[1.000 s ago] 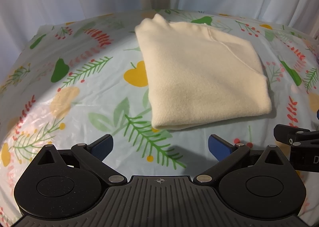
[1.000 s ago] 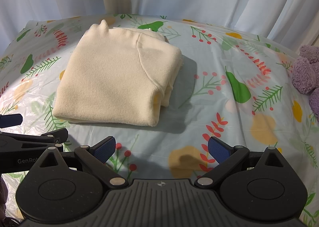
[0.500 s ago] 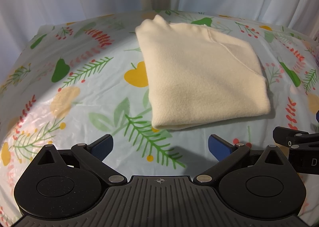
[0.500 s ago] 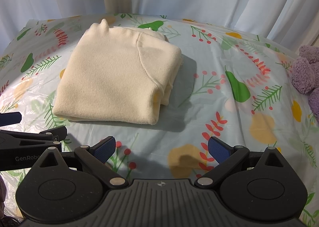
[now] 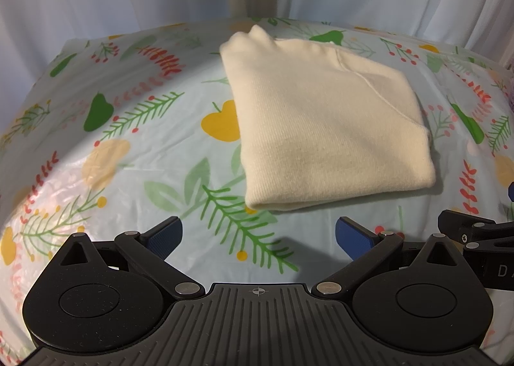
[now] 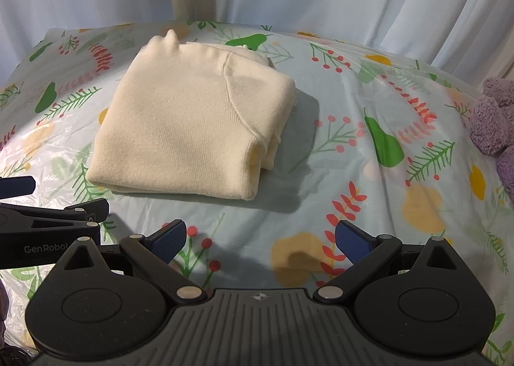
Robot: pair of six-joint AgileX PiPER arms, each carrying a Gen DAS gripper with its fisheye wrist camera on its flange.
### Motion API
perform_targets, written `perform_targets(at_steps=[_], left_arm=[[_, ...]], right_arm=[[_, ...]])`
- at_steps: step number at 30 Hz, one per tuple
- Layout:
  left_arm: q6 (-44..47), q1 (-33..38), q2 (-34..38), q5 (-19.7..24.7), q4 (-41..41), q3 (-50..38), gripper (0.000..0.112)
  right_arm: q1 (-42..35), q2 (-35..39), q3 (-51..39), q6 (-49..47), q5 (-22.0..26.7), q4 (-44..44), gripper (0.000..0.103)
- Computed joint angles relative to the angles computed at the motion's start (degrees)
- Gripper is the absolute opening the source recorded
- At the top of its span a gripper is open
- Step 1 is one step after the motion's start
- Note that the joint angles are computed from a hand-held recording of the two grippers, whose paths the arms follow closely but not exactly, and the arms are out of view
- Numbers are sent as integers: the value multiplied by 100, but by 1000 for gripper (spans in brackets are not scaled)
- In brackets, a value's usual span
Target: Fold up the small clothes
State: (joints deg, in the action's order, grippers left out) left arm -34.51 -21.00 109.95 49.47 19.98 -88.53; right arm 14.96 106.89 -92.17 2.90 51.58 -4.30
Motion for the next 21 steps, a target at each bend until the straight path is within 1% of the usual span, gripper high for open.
perform_targets(at_steps=[5, 8, 10, 13, 21], left_arm=[[-39, -3, -18, -81, 14, 31, 103], [97, 60, -70, -234, -187, 104, 103], [89, 49, -88, -284, -162, 138, 103], [1, -5, -62, -266, 9, 127, 103], [49, 26, 14, -181, -63, 55, 103]], right_arm=[[7, 21, -18, -23, 17, 0, 99], [11, 32, -21, -40, 13, 4, 99], [15, 37, -23, -32, 14, 0, 99], [17, 68, -54, -18, 36, -18, 99], [22, 126, -102, 16, 57, -42, 99]])
